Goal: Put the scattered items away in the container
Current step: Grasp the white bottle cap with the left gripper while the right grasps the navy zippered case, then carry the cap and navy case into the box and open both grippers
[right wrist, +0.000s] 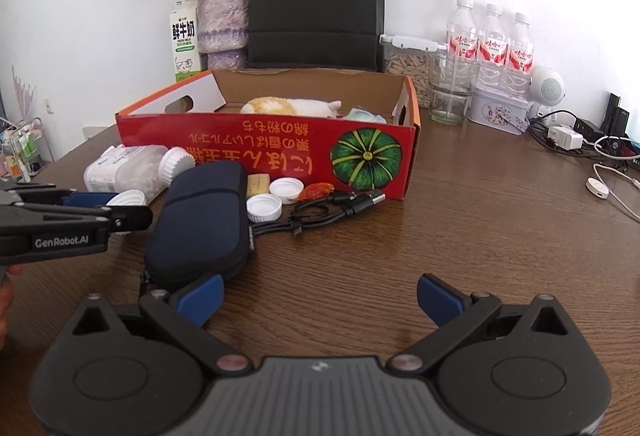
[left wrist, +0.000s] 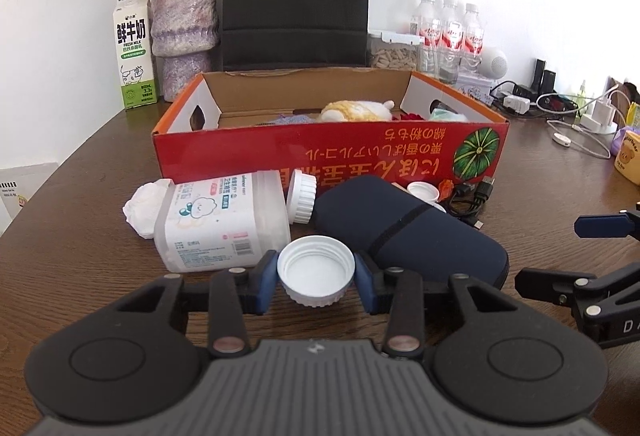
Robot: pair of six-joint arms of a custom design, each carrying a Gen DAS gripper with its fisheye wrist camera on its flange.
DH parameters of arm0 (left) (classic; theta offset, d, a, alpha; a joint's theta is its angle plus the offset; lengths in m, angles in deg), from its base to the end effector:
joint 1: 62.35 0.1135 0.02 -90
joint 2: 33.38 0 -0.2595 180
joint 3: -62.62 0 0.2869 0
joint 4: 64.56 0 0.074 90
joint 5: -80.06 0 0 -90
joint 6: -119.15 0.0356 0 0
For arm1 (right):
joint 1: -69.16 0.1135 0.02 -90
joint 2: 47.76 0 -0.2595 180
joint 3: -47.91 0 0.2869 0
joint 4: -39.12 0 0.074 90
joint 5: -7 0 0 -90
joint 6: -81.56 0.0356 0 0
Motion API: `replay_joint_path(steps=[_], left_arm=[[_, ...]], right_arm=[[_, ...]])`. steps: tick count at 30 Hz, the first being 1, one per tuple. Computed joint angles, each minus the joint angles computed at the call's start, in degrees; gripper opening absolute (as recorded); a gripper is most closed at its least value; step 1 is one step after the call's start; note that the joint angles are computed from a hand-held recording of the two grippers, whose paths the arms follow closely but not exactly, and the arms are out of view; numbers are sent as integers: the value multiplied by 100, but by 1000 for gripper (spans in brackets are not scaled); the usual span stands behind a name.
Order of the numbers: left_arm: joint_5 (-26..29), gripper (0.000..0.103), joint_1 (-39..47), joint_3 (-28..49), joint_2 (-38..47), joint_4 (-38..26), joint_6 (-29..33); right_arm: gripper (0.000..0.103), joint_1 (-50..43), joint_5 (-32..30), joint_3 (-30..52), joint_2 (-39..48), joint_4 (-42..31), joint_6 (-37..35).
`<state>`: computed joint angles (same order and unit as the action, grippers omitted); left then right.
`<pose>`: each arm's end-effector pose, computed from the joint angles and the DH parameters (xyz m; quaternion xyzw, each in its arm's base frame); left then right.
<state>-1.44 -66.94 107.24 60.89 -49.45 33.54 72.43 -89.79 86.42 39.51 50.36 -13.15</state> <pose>0.3136 -0.0305 0.0917 0.1035 0.8773 -0.0664 0.4639 0.2828 0.0204 0.0904 -0.0884 0.8914 0.0476 0.4420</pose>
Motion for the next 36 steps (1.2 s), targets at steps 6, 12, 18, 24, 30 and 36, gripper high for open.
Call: replay_joint_path(steps=[6,12,18,24,30,36], left_arm=[[273,41,283,-173,-257,121,-95],[563,41,731,-245,-455,126,-196],[892,41,1289,-205,-507,74,-216],[1152,41,1676,-114,-443,-19,-132],[1289,41,1820,-40,-364,-86,-81],[1367,41,1843,-1,-317,-130,-96]], right_arm=[[103,233,130,110,-171,-119,25],[103,620,187,482,5,-272,10],[95,1120,386,1242,744,-477,-84],[88,1454,720,2126,1580,-933,-136],[71,1439,590,2580,1893,-1345,21],[63,1426,557,2458,1817,-1224,-36]])
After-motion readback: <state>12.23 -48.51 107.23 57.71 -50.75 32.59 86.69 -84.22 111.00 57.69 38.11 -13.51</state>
